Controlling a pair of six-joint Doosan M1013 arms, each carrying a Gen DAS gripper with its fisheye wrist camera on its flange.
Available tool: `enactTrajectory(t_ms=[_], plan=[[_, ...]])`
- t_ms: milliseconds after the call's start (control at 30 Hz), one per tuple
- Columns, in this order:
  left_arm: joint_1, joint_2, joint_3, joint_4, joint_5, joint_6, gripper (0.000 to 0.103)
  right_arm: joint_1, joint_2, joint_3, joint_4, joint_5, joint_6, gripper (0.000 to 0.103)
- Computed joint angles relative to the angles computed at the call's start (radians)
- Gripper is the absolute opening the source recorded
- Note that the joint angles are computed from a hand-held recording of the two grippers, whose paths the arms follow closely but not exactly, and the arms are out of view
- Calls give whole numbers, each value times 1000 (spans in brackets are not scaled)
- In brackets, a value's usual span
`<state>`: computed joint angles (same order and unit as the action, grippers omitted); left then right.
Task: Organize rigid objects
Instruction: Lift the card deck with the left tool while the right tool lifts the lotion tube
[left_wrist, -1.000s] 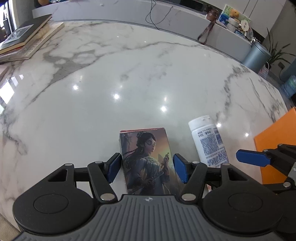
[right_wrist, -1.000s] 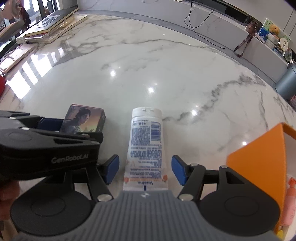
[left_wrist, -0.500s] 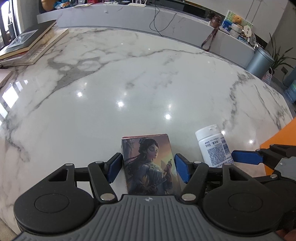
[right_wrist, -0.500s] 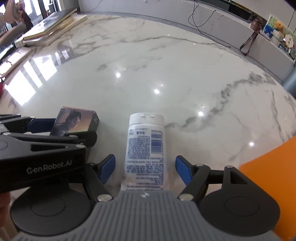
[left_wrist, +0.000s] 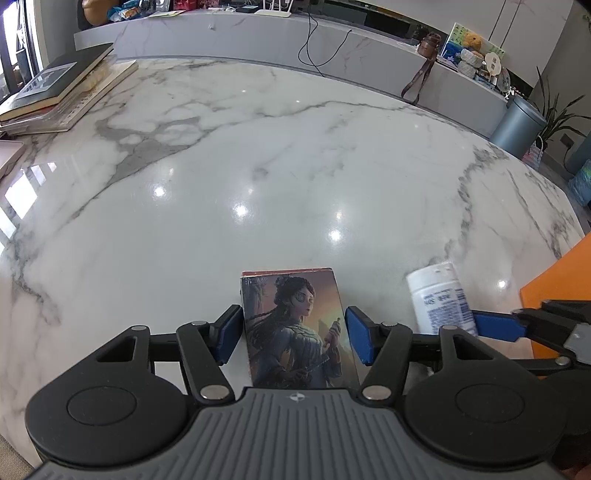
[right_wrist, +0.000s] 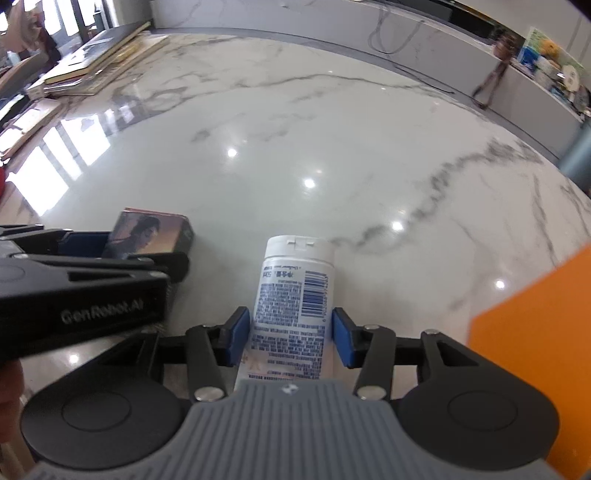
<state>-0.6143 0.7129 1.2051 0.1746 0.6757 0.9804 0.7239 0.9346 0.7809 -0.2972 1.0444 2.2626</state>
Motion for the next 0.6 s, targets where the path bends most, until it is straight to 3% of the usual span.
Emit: enactTrajectory(t_ms=[133,333,367,433,600], plan=[[3,-9,11,-47,-21,36,69,9,-41,62,-60,-30,79,48],[-1,-51,68,-82,-128,73,67,28,-100,140,-148,-82,151,45],[0,-57,75,-105,-138,85,67,31,-105,144,-166,-81,164,4],[1,-68,87,-139,-157,108,67,37,-117,156,-210,-85,185,0],[-16,-75,85,-55,-142,74,67,27,-127,155,-120,-68,159,0]])
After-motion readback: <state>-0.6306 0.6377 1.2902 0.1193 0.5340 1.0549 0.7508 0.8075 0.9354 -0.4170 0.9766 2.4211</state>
